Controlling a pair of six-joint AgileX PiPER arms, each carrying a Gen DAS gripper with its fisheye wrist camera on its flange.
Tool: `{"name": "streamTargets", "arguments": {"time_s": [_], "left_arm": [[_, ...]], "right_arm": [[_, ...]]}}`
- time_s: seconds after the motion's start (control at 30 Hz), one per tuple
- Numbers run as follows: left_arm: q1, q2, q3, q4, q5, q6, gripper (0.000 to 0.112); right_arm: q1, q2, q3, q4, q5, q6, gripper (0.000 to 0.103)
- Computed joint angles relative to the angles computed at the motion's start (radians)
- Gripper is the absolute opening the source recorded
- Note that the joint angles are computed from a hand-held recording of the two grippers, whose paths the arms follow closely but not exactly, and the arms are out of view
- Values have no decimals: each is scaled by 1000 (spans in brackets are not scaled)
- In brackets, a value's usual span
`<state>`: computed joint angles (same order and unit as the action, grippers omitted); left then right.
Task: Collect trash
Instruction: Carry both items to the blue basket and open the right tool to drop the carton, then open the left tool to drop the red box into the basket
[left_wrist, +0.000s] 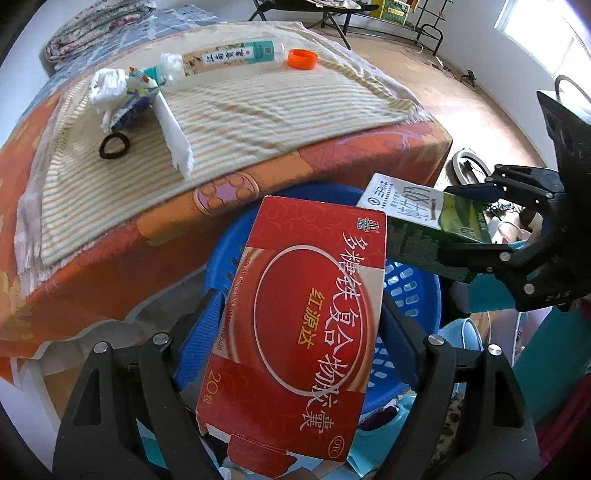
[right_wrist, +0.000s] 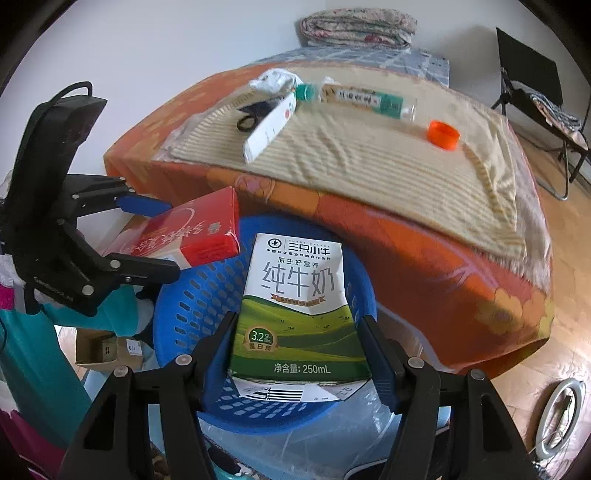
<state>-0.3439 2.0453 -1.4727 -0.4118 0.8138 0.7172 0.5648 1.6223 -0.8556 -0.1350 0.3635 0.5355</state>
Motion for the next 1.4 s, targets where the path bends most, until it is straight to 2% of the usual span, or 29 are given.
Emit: {"name": "streamTargets", "arguments": {"time_s": [0.3,0.43,0.6,0.83,1.17,1.4], "left_arm": [[-11,19,-4,12,17,-15,84],[-13,26,-9,16,21,-22,85],[-21,33,-16,19,33,-13,85],[-31,16,3,-1,28,25,85],[-40,-21,36,-56,33,102,85],[-38,-15,21,-59,43,94,85]], "right_arm": [[-3,35,0,100,-26,-82,69],[-11,49,1,146,-32,-102,78],[-23,44,12,181,-47,-114,78],[-51,23,24,311,-82,-216,78],[-53,23,14,265,-88,-166,78],[-60,19,17,242,-92,-138,78]]}}
